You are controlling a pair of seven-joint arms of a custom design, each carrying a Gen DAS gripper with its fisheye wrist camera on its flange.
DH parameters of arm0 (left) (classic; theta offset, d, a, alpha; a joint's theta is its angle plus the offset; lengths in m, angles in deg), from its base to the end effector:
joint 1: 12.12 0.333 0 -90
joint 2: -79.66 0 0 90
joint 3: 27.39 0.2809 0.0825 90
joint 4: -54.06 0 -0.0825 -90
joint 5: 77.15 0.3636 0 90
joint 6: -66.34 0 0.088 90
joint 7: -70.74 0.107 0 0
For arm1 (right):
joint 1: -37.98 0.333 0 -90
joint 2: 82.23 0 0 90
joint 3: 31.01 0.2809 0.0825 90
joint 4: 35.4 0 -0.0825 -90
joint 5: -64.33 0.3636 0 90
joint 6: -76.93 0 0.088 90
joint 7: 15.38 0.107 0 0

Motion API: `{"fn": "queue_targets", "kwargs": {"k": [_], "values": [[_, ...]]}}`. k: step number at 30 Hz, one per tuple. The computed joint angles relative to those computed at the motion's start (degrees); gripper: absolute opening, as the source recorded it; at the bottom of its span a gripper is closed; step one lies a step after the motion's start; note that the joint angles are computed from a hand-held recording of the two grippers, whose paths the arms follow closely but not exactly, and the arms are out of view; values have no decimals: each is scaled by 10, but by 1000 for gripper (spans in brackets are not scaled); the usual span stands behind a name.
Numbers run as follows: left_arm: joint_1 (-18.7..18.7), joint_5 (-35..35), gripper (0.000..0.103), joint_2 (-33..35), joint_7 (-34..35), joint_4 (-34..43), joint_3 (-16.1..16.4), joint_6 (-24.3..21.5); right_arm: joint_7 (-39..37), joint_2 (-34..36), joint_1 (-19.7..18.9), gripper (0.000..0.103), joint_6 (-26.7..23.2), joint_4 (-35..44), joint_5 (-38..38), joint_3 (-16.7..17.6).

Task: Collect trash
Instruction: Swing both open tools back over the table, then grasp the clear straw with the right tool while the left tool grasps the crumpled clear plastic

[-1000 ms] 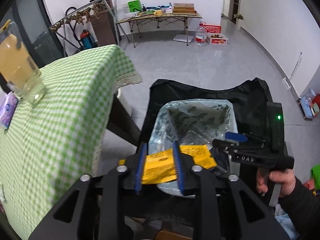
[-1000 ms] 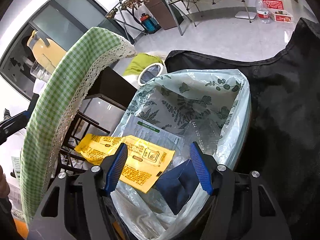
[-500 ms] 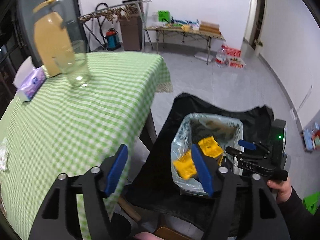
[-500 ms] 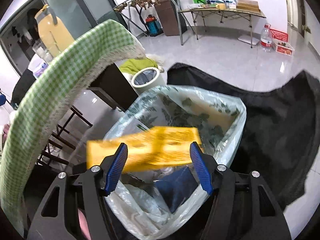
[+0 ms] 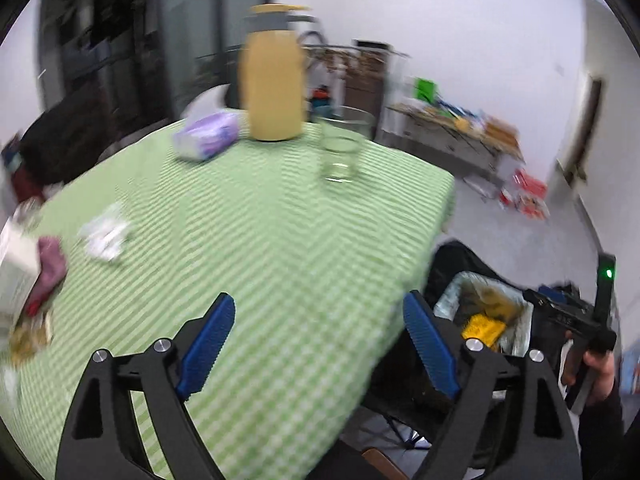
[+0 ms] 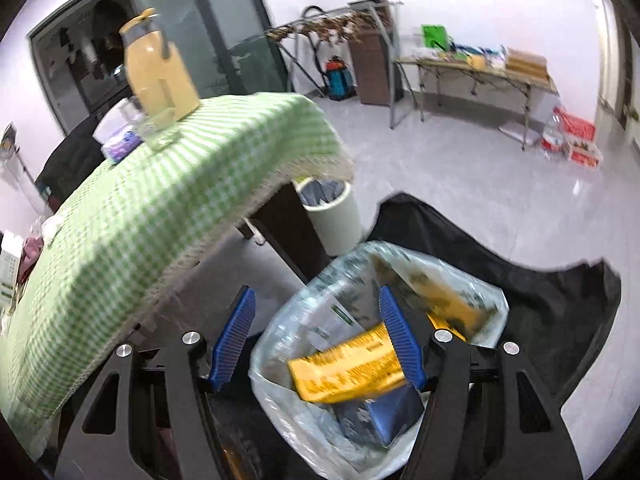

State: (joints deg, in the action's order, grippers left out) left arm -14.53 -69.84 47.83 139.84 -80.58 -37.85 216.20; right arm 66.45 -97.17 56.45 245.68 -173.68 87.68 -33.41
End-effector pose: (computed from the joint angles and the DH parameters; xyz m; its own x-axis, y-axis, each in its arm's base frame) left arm 0.4210 -0.1136 0.6016 0.0215 -0.9986 0.0480 -0.6734 -0.0500 -0.7375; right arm 0.4797 0.1103 0.4774 0.1501 -0.9575 -0.2465 -0.7282 0.0616 -0.6826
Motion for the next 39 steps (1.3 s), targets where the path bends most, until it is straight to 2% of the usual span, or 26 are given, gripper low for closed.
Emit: {"fn": "queue_targets", "kwargs": {"k": [4,7,9,14,17,19,21,22,25,28,30,34,36,38,39], "values": [[73,59,86,-79,-50,-58,-15,14,51,-2,-22,66,-10,33,-84,52],[83,52,87,-145,-48,-105,25,20,78,-2,-18,67,-13,64,-139,79],[102,52,89,-191,-41,-136,44,22,90,1,-6,70,-9,85,-163,91],[195,85,89,-290,-19,-202,63,6,59,37,59,70,-16,157,-174,104],[250,98,89,-310,2,-230,90,12,46,70,83,70,-25,202,-192,123],[287,101,89,-300,5,-232,92,4,40,97,100,70,-17,232,-212,140],[311,98,86,-275,19,-227,113,-10,34,125,120,70,-13,261,-233,155],[313,91,78,-268,31,-227,128,-14,30,142,131,70,-15,280,-244,162],[304,57,65,-241,73,-221,172,-18,17,194,163,70,-23,335,-262,175],[326,38,56,-222,81,-231,173,17,5,261,198,70,-50,409,-273,184],[309,3,53,-221,102,-244,203,41,-5,303,219,68,-79,458,-273,188],[267,-77,53,-214,144,-237,256,31,-11,382,270,54,-167,566,-296,179],[262,-103,52,-212,157,-234,264,16,-13,418,287,48,-203,617,-295,173],[260,-124,40,-203,170,-227,265,-4,-1,446,301,42,-235,656,-292,164],[259,-136,29,-199,176,-224,268,-13,4,467,306,38,-258,687,-285,162]]}}
